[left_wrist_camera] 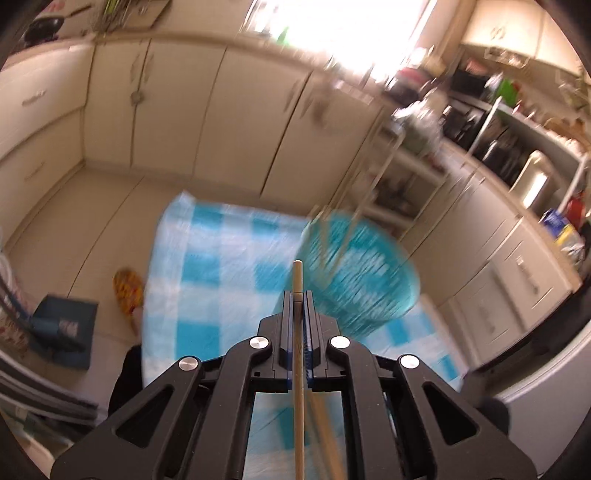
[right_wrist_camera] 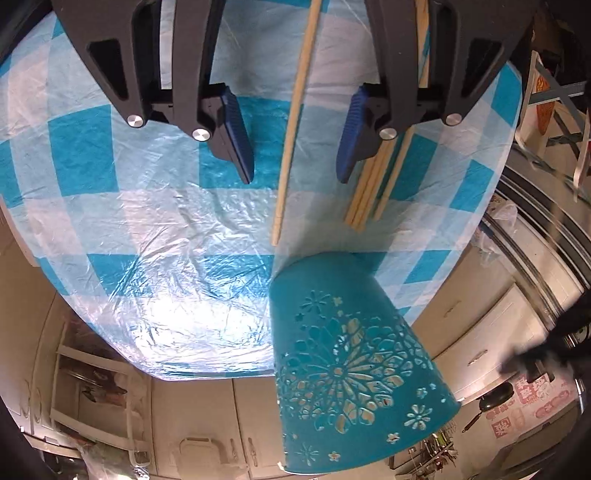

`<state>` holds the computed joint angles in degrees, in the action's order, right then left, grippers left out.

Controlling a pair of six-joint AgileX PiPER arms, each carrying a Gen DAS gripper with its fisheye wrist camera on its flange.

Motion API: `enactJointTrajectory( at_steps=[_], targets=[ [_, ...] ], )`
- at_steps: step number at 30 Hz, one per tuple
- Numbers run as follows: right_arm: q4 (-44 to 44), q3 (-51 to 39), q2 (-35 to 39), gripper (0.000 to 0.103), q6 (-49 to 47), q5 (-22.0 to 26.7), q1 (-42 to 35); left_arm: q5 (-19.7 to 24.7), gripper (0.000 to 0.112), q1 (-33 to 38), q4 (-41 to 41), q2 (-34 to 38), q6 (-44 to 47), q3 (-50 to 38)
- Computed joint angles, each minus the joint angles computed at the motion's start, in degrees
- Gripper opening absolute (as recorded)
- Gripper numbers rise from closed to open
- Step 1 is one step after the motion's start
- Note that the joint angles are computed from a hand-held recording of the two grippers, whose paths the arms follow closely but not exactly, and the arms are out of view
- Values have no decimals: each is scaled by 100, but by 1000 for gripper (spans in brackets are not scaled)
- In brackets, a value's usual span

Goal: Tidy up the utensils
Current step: 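Close the left tool on the chopstick and release it into the basket, then lift the chopstick in the right tool over the basket and open it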

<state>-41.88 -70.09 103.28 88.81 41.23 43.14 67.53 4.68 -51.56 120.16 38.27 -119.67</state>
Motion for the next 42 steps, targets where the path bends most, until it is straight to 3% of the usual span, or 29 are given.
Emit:
enactJointTrajectory(
  at_steps=[2,4,6,9,12,14,18,24,26,29,32,35,37,42],
  targets=[
    [-79,-11,11,46,64,28,28,-70,5,-20,-397,-73,-61,-242],
    [-105,-34,-17,46,36,76,33,-465,5,-156,-624,-184,-106,-406],
    [-167,-34,-17,46,99,96,58,-1063,5,-350,-715,-316,-138,-459],
    [-235,-110,71,46,153,98,55,-2359,5,-796,-683,-541,-94,-306],
    [-296,-107,84,46,216,83,66,-3681,5,-1359,-227,-494,-247,-220],
    [-287,-79,61,46,234,31,48,-4162,5,-1628,345,-331,-636,-275],
    [-305,-68,54,46,251,11,41,-4357,5,-1912,1253,-64,-1269,-185],
    [-351,-120,98,46,221,88,64,-4592,6,-1931,1123,-132,-622,743],
    [-347,-122,99,46,208,84,59,-4449,15,-1889,1284,-189,-546,947],
    [-358,-105,86,39,238,123,48,-4682,60,-1741,937,-507,-182,1590],
    [-343,-145,109,31,180,243,47,-4872,72,-1450,30,-955,716,2347],
    [-290,-434,300,18,-176,736,137,-4849,85,-1160,-404,-1253,1229,2810],
    [-252,-650,444,8,-482,1106,208,-4795,87,-963,-330,-1361,1250,3028],
    [13,-792,473,6,-1005,1363,277,-4399,88,-566,470,-1377,693,3154]
  ],
)
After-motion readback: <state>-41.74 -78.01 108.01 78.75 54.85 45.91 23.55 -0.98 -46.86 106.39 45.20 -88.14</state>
